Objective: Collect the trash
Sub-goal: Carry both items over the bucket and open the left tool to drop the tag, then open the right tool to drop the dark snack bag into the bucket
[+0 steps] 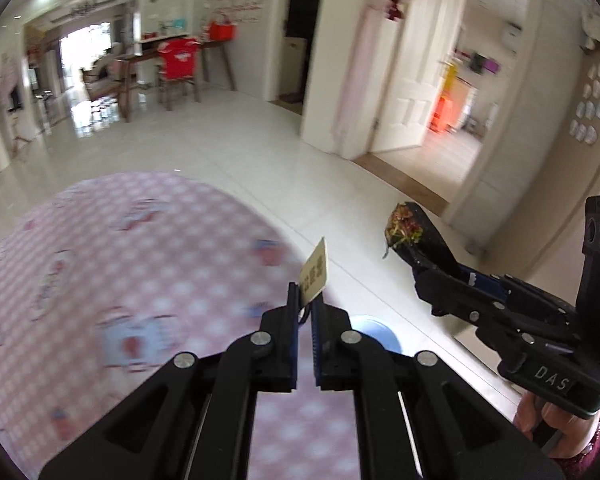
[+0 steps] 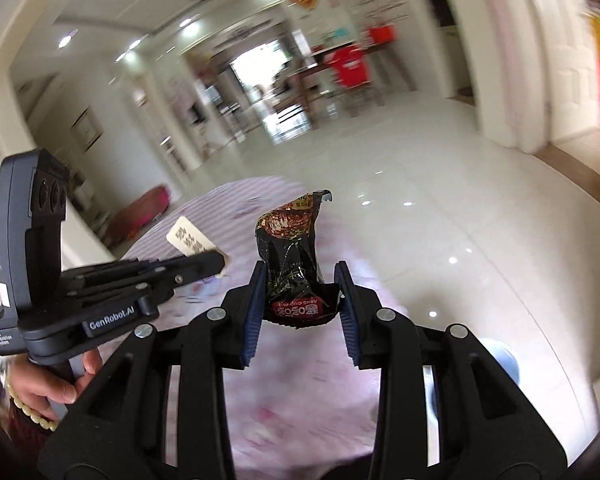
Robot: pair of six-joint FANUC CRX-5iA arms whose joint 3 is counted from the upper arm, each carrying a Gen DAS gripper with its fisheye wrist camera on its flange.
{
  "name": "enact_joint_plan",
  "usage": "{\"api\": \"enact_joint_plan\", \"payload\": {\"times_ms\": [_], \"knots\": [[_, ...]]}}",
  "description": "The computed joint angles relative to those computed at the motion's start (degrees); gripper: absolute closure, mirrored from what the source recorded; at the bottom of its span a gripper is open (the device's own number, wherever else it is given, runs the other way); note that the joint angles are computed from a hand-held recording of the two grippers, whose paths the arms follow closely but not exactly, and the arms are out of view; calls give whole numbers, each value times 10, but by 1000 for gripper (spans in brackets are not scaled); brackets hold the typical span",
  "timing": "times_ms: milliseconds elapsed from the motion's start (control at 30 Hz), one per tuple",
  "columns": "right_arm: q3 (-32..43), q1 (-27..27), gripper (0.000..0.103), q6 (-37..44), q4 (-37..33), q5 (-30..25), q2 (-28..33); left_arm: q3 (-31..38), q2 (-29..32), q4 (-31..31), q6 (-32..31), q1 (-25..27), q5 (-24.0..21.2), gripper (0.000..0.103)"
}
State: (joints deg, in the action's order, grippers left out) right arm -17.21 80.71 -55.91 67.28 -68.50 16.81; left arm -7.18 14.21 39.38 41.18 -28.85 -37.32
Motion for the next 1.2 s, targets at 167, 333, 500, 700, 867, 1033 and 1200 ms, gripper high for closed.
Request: {"api": "enact_joint_plan", "payload": {"times_ms": [167, 333, 500, 700, 867, 1033, 1200], "knots": [[-73, 70, 70, -102, -57, -94, -46, 49, 52, -34, 36, -71, -27, 98], [-110, 121, 70, -191, -107, -166, -60, 112, 104, -84, 87, -119, -45, 97], [-134, 156, 69, -252, -150, -206, -66, 170, 152, -111, 117, -149, -63, 90], [-155, 175, 69, -294, -177, -208, -74, 189, 167, -156, 180, -157, -54, 25], [-160, 187, 69, -310, -184, -198, -72, 188, 164, -184, 201, -151, -62, 25], [-165, 181, 69, -308, -175, -187, -75, 185, 152, -210, 233, -149, -53, 25], [-150, 175, 69, -295, -168, -187, -67, 173, 140, -208, 235, -145, -44, 24]]}}
